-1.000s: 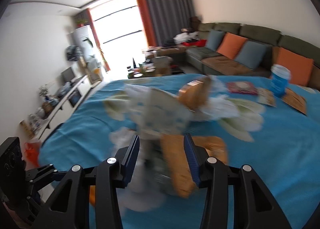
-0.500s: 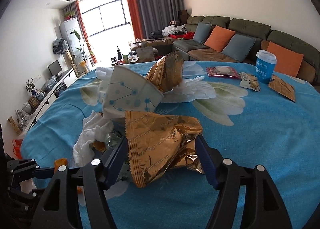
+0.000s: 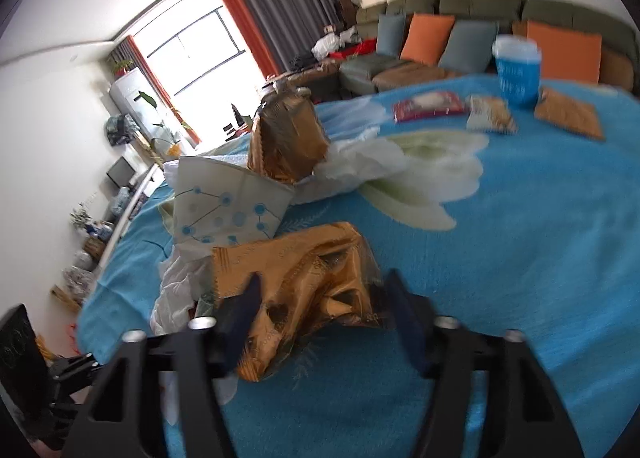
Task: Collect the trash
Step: 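Grasp the orange peel with the left tool while the right tool grasps the gold snack wrapper, then carry the orange peel and gold wrapper over the teal bin with both tools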
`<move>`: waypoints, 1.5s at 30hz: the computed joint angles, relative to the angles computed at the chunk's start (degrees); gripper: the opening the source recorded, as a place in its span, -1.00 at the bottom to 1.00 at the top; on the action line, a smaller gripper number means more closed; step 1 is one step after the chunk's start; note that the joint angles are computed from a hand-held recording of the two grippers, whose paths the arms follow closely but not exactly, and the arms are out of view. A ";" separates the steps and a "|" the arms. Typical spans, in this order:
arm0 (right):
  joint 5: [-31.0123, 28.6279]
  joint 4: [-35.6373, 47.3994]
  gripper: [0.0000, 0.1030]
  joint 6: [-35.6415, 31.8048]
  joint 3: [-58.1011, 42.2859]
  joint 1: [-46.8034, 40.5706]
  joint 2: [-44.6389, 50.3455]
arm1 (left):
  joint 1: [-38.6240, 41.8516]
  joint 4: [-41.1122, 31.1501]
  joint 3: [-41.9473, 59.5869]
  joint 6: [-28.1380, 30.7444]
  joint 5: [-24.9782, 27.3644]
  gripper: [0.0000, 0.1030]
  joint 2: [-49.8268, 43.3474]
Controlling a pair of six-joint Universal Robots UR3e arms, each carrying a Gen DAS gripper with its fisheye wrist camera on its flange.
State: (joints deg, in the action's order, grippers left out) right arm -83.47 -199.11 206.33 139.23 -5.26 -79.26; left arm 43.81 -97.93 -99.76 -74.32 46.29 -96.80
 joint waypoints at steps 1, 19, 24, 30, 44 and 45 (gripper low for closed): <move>1.44 -0.34 -0.20 0.15 0.49 -0.85 0.17 | 0.14 0.12 0.19 -0.18 -0.15 -0.42 -0.19; -5.04 -4.23 -0.52 0.81 0.68 5.53 -6.57 | 4.80 -1.05 6.72 -2.93 -4.24 -0.45 -2.71; -5.46 -2.09 -0.52 -0.58 -5.72 10.99 -3.90 | 6.81 -1.94 9.09 -3.07 -5.75 -0.45 -3.34; -4.56 1.41 -0.52 -2.21 -18.12 17.57 4.72 | 9.38 -2.28 13.07 -4.32 -7.79 -0.45 -5.32; 2.48 23.03 -0.52 -8.30 -60.62 26.04 29.02 | 15.24 3.72 25.90 -14.76 -10.85 -0.72 -14.94; 3.28 25.64 -0.52 -9.08 -65.13 26.44 31.30 | 15.69 3.82 28.30 -16.04 -11.11 -0.72 -16.69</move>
State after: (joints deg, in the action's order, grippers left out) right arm -80.19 -173.47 197.25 74.11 21.18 -47.96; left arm 59.50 -94.11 -71.46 -90.35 35.18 -113.49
